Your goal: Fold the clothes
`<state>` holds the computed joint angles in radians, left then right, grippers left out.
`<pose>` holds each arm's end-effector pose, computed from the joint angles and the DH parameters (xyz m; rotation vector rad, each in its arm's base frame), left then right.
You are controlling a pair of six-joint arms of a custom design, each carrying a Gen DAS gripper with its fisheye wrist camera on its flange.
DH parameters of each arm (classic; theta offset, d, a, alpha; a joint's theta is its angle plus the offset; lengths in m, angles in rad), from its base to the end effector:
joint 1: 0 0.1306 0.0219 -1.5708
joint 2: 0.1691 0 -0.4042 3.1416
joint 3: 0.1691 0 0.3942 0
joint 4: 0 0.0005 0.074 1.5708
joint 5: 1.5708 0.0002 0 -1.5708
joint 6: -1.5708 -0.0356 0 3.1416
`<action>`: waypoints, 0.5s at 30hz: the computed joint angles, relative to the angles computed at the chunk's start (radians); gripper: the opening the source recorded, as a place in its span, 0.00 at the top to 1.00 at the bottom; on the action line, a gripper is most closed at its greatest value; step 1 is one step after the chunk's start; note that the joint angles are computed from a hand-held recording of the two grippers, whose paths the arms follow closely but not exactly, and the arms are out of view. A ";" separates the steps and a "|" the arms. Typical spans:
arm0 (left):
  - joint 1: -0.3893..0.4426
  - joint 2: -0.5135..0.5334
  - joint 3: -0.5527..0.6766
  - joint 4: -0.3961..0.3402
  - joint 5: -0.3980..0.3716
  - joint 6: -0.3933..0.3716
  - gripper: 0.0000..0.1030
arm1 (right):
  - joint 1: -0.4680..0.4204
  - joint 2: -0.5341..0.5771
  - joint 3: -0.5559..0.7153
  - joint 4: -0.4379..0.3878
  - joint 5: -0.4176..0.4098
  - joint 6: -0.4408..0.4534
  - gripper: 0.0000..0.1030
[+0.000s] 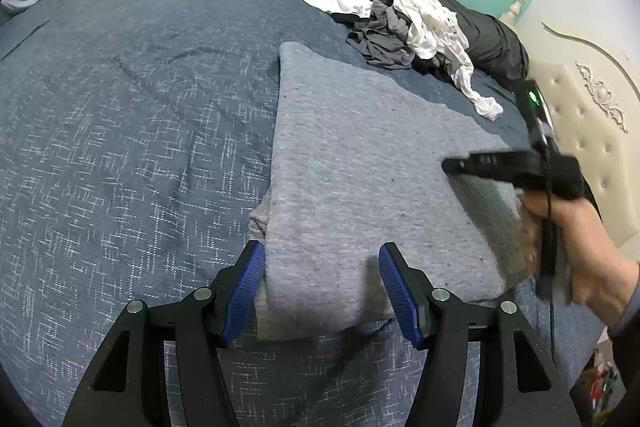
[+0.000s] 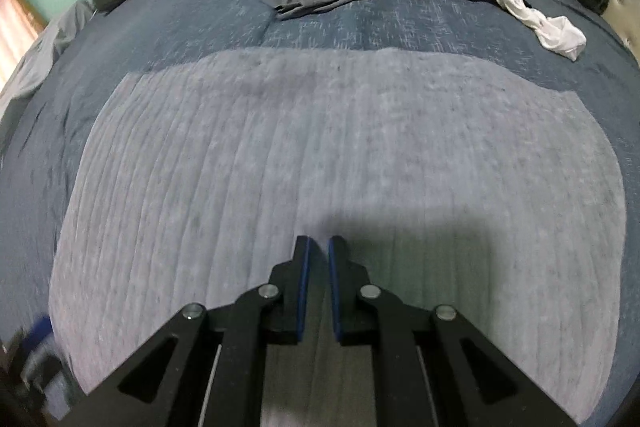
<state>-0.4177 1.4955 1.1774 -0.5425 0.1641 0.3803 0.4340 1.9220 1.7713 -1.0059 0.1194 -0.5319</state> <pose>0.4592 -0.2107 0.3269 0.1227 2.4918 -0.5482 0.5975 0.2717 0.3219 0.1671 2.7129 0.1213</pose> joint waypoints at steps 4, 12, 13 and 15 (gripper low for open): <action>0.002 0.009 0.003 -0.004 0.007 0.004 0.38 | -0.024 0.052 0.088 -0.024 -0.007 0.026 0.93; 0.015 0.016 -0.002 -0.003 0.024 0.015 0.38 | -0.065 0.161 0.256 -0.036 -0.028 0.059 0.93; 0.016 0.018 -0.001 -0.004 0.024 0.016 0.38 | -0.069 0.172 0.272 -0.039 -0.030 0.057 0.93; 0.018 0.021 0.000 -0.007 0.025 0.018 0.38 | -0.080 0.193 0.302 -0.045 -0.039 0.049 0.93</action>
